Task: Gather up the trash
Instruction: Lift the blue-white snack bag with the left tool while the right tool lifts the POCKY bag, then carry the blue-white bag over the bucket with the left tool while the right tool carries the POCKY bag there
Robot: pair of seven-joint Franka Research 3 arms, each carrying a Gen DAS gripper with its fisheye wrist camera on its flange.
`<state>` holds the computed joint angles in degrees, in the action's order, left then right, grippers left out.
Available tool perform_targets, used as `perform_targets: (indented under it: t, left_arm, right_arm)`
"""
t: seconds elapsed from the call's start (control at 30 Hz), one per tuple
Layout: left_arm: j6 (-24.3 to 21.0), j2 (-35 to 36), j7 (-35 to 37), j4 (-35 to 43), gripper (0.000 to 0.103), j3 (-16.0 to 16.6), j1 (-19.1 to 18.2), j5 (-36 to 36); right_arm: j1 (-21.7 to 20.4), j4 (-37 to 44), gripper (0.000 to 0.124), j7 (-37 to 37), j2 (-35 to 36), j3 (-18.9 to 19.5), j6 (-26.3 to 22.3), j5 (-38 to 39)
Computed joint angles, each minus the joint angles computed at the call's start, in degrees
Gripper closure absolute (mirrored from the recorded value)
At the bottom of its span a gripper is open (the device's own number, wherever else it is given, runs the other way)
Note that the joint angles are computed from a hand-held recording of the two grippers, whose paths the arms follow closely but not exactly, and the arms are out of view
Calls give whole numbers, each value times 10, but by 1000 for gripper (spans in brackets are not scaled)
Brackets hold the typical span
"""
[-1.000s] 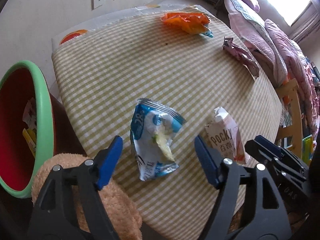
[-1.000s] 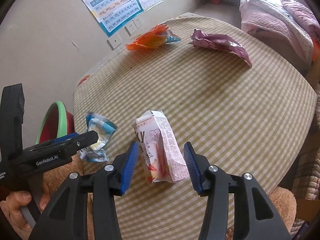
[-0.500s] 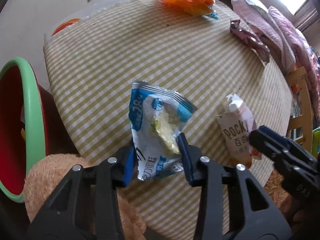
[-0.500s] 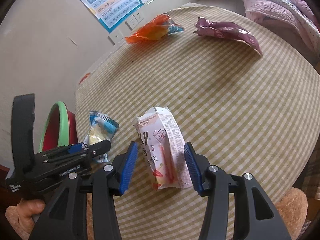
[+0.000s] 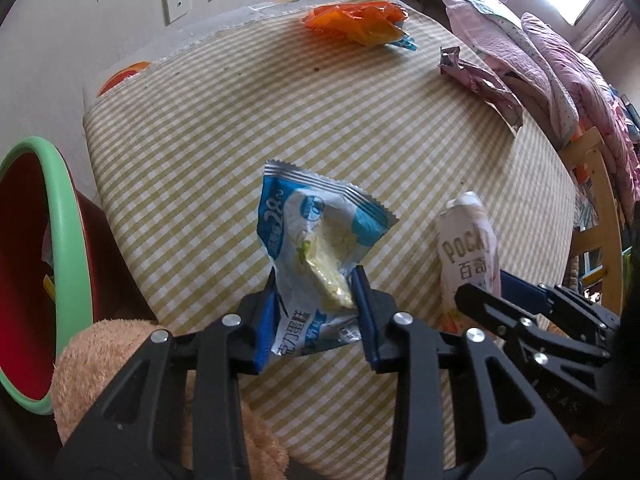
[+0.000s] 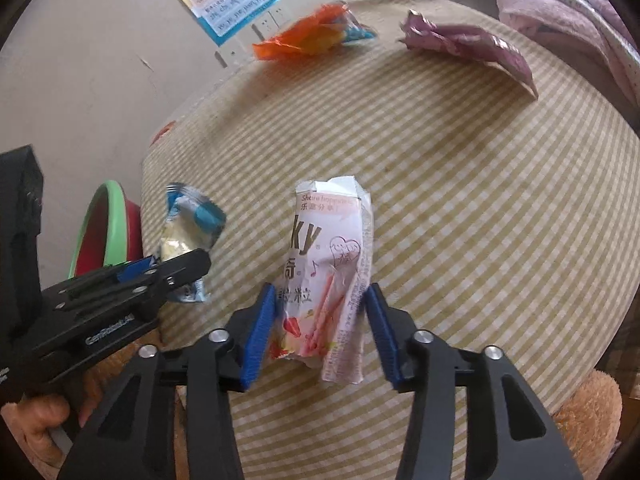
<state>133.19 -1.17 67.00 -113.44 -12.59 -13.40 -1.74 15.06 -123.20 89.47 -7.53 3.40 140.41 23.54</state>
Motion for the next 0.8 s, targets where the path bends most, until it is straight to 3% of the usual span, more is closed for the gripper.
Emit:
perform_targets:
  t: [0.27, 0.8]
  left_arm:
    - [17, -33, -5, -19, 69, 4, 1, -8]
    - [56, -123, -72, -43, 69, 6, 9, 94]
  right_arm:
    - [5, -30, 84, 6, -57, 1, 44, 10]
    - [12, -9, 83, 41, -110, 20, 68, -25]
